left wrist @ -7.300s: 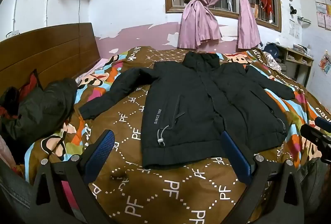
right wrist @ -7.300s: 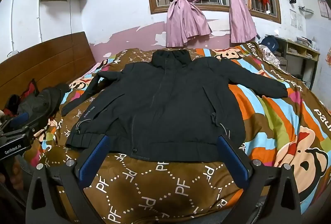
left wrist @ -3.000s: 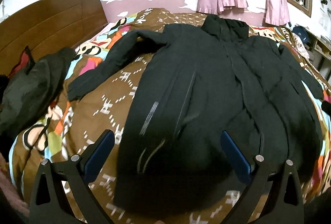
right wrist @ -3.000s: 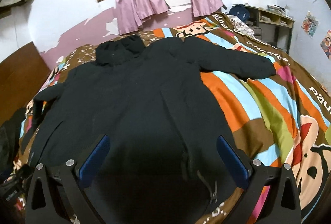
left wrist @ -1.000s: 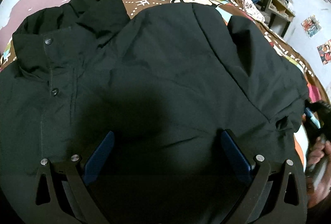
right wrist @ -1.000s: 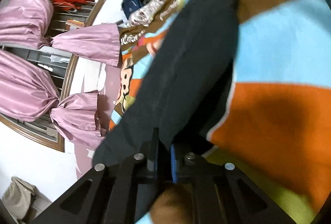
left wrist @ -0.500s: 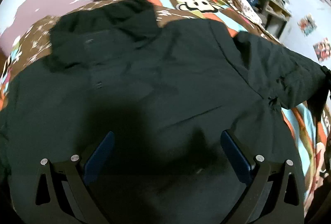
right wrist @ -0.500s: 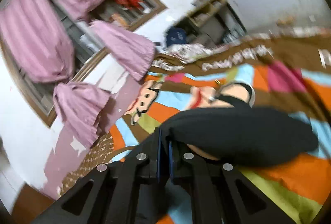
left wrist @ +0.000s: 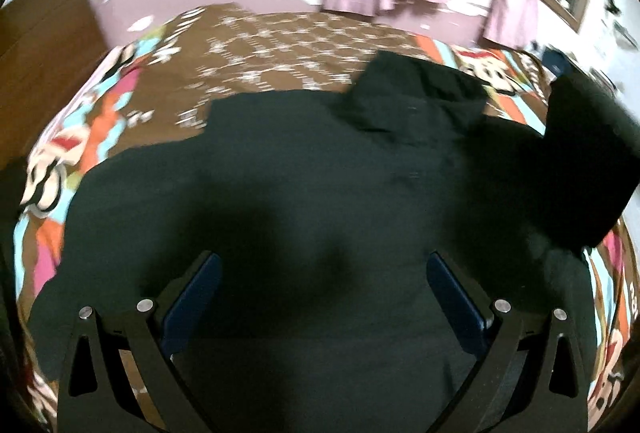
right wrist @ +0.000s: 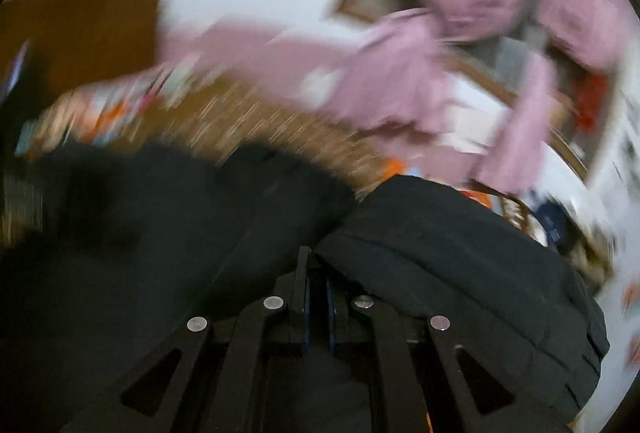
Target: Fold large clothes
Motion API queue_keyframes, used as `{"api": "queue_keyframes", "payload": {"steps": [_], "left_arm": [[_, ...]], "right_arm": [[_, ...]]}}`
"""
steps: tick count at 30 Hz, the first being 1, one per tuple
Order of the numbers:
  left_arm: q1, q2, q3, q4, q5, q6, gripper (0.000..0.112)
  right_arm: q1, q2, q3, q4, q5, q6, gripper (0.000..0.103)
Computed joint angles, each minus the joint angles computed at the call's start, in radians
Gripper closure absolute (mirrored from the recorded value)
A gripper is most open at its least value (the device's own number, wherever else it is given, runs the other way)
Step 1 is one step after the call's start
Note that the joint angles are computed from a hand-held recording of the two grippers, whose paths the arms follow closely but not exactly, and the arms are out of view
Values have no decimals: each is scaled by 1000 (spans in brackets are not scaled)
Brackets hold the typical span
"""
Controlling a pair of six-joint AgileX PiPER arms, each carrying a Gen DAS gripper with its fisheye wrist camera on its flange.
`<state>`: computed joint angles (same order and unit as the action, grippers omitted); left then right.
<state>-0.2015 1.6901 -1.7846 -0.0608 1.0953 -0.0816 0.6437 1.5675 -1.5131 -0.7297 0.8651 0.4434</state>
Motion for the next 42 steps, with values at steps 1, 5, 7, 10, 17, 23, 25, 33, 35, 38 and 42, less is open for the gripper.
{"api": "queue_keyframes", "payload": {"steps": [1, 5, 7, 10, 17, 23, 25, 33, 35, 38, 42], "left_arm": [[33, -13, 19, -19, 0, 13, 12], [151, -54, 98, -112, -4, 82, 12], [201, -71, 137, -177, -9, 135, 12], [234, -94, 178, -241, -29, 219, 12], [163, -131, 244, -293, -94, 305, 12], [-64, -191, 326, -152, -215, 270, 12], [-169, -199, 349, -68, -255, 232, 12], [-621, -139, 399, 412, -415, -12, 12], [-700, -74, 359, 547, -409, -125, 12], [-732, 16, 274, 573, -403, -165, 12], [-788, 104, 211, 698, -407, -221, 12]], "right_arm": [[30, 47, 4, 21, 24, -42, 97], [65, 192, 35, 123, 104, -167, 85], [96, 204, 92, 44, 113, -132, 80], [103, 129, 155, 47, 113, -112, 41], [-26, -152, 295, 400, 45, -122, 22], [-253, -339, 488, 465, -144, 64, 20], [-336, -417, 550, 497, -194, 122, 17], [-736, -619, 675, 865, -258, -160, 15], [-817, -660, 716, 984, -256, -280, 15], [-879, -758, 797, 1029, -245, -313, 15], [-1020, -775, 851, 1182, -239, -481, 15]]}}
